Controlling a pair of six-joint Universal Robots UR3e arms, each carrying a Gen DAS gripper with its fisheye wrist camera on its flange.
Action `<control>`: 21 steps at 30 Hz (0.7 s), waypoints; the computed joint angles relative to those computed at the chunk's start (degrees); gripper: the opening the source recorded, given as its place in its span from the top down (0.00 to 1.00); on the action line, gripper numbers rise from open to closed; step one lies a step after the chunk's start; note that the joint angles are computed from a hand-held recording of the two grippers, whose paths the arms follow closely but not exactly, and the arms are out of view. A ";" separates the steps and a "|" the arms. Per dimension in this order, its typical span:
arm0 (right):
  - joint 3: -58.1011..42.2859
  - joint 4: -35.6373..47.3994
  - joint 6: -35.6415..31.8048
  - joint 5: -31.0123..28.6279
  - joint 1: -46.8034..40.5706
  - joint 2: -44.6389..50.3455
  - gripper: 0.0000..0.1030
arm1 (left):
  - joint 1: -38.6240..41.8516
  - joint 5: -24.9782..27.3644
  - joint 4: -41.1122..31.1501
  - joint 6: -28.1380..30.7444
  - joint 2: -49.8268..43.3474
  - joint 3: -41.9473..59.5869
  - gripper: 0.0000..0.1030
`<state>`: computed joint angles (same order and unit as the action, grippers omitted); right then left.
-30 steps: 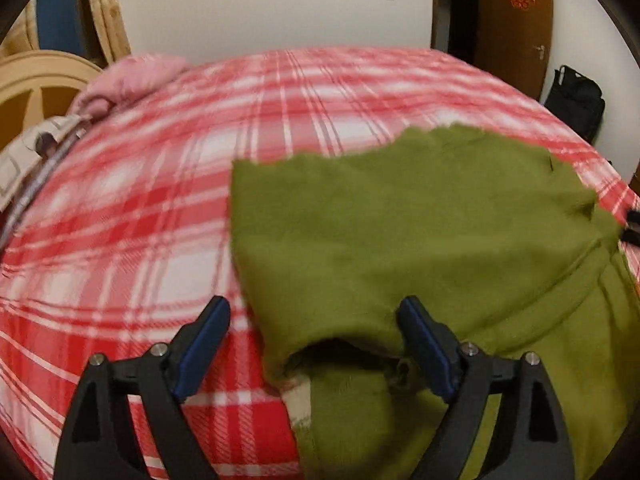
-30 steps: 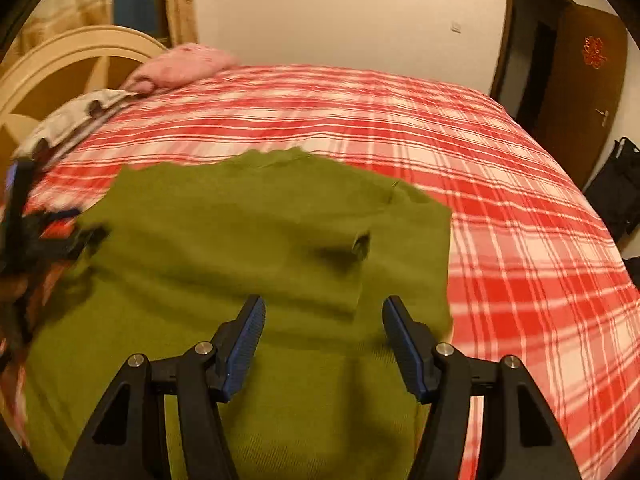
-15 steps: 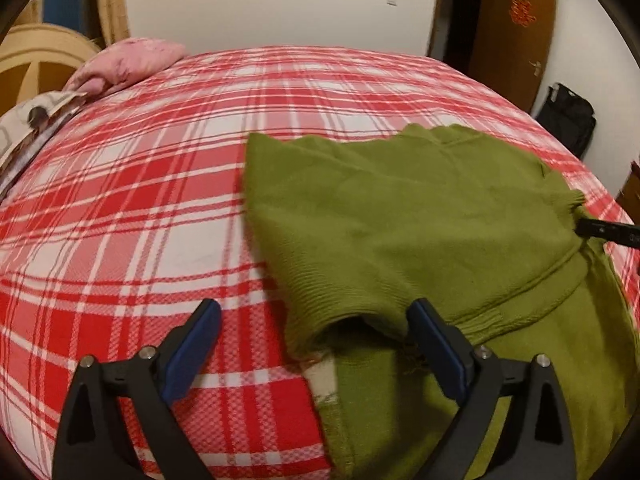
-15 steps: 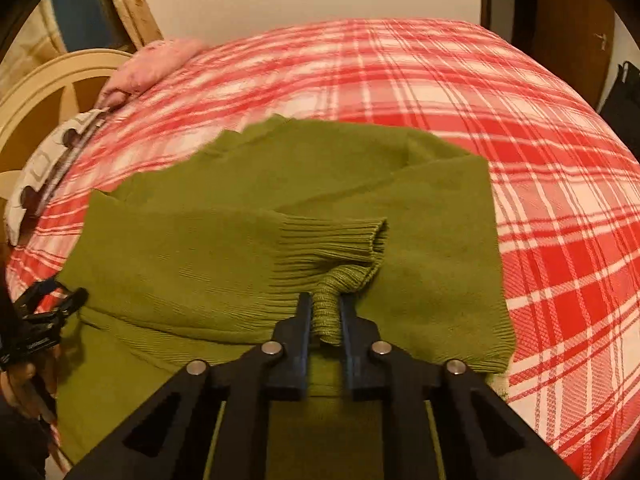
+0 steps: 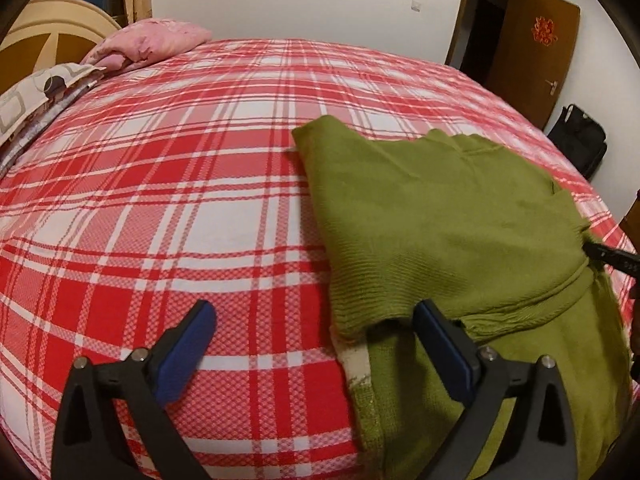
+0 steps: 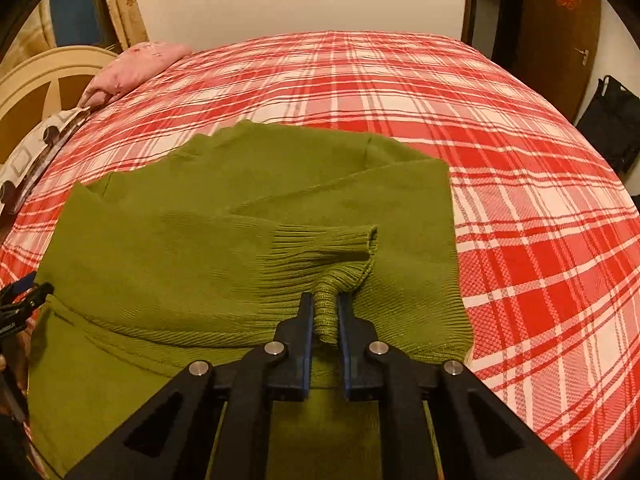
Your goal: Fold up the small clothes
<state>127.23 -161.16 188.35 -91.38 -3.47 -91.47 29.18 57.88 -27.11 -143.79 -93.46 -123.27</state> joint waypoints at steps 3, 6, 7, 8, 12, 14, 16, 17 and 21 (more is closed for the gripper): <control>-1.03 2.04 0.37 -2.73 0.53 -0.44 0.60 | 1.67 -0.58 2.07 -2.27 1.34 -1.38 0.01; -1.88 3.88 1.02 -6.38 2.58 -2.60 0.43 | 2.01 -0.02 6.00 -4.62 2.25 -2.80 0.01; -1.47 3.42 0.58 -5.08 2.75 -4.04 0.43 | 1.74 0.61 7.29 -5.35 2.06 -2.99 0.01; -1.59 3.38 0.10 -4.05 3.10 -4.74 0.43 | 0.82 2.37 8.93 -6.61 1.33 -2.75 0.00; -6.95 3.23 -1.25 -5.72 8.67 0.31 0.43 | -2.49 7.80 10.41 -7.96 -1.70 -0.85 0.00; -9.52 2.37 -1.66 -5.13 9.87 4.53 0.43 | -3.45 9.09 10.95 -7.80 -2.20 -0.63 0.00; -10.98 2.34 -1.48 -4.83 10.09 8.00 0.43 | -3.87 9.87 12.21 -7.80 -2.31 -1.22 0.00; -11.40 2.80 -1.25 -5.28 10.40 9.33 0.43 | -3.91 10.09 12.48 -7.57 -2.17 -1.65 0.00; -7.58 -1.69 -1.34 -4.54 9.87 9.70 0.42 | -3.24 9.35 10.20 -6.58 -1.84 -1.70 0.00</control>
